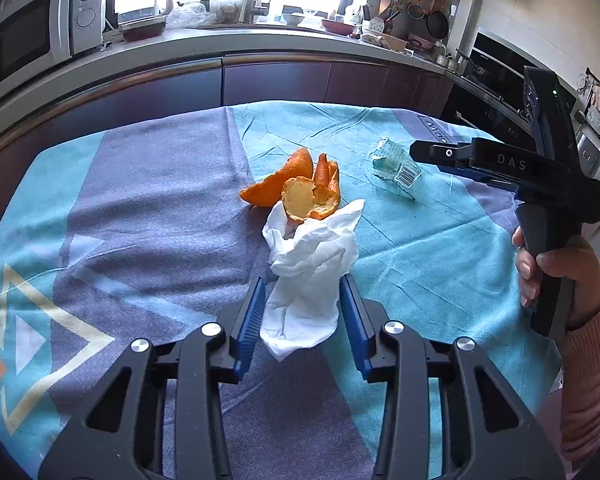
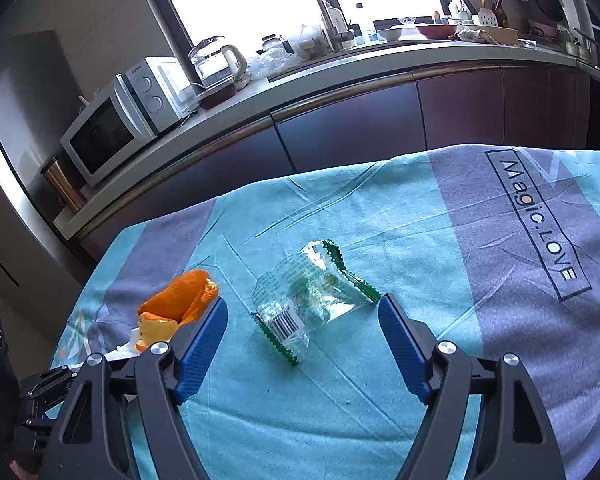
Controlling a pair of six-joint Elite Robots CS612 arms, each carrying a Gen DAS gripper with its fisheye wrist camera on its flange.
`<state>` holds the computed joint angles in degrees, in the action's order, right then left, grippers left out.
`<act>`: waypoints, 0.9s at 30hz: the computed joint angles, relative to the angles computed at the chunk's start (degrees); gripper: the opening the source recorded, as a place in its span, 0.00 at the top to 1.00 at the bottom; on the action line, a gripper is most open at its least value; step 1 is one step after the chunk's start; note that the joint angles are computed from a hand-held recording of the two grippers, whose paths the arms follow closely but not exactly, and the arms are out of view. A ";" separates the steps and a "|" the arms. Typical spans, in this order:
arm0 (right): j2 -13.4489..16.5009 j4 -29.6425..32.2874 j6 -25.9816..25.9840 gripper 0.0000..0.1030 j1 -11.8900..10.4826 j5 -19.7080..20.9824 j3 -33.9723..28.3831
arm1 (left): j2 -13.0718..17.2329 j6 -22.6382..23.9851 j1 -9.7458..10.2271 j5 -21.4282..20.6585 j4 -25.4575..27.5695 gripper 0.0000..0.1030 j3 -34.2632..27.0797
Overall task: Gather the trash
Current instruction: 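Grasp the white tissue with the left tool while the right tool grasps the clear green-trimmed packet, then carry the tissue and clear packet with both tools over the teal bin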
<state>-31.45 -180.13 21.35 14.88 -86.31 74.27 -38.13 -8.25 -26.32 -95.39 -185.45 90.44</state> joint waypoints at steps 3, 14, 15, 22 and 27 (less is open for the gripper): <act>0.57 2.29 -0.91 0.26 -0.09 -0.18 -1.49 | 0.18 0.58 -0.03 -0.47 1.18 0.76 -0.51; 1.24 8.60 -5.71 0.48 0.48 -0.63 -3.66 | -0.39 0.27 0.13 -1.62 0.17 0.98 0.63; 1.23 8.71 -5.80 0.52 0.53 -1.02 -3.61 | -0.50 0.25 0.16 -1.77 -0.10 0.98 0.89; 0.60 6.05 -4.59 0.73 0.18 1.30 -1.90 | -1.39 -0.39 0.53 -2.60 -2.81 0.99 2.86; -0.48 2.36 -4.57 0.73 0.38 2.90 0.48 | -2.26 -0.54 0.83 -2.28 -4.98 0.99 4.64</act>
<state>-31.92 -177.77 16.78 15.26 -83.41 74.75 -40.39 -8.79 -25.49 -97.67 -190.43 95.08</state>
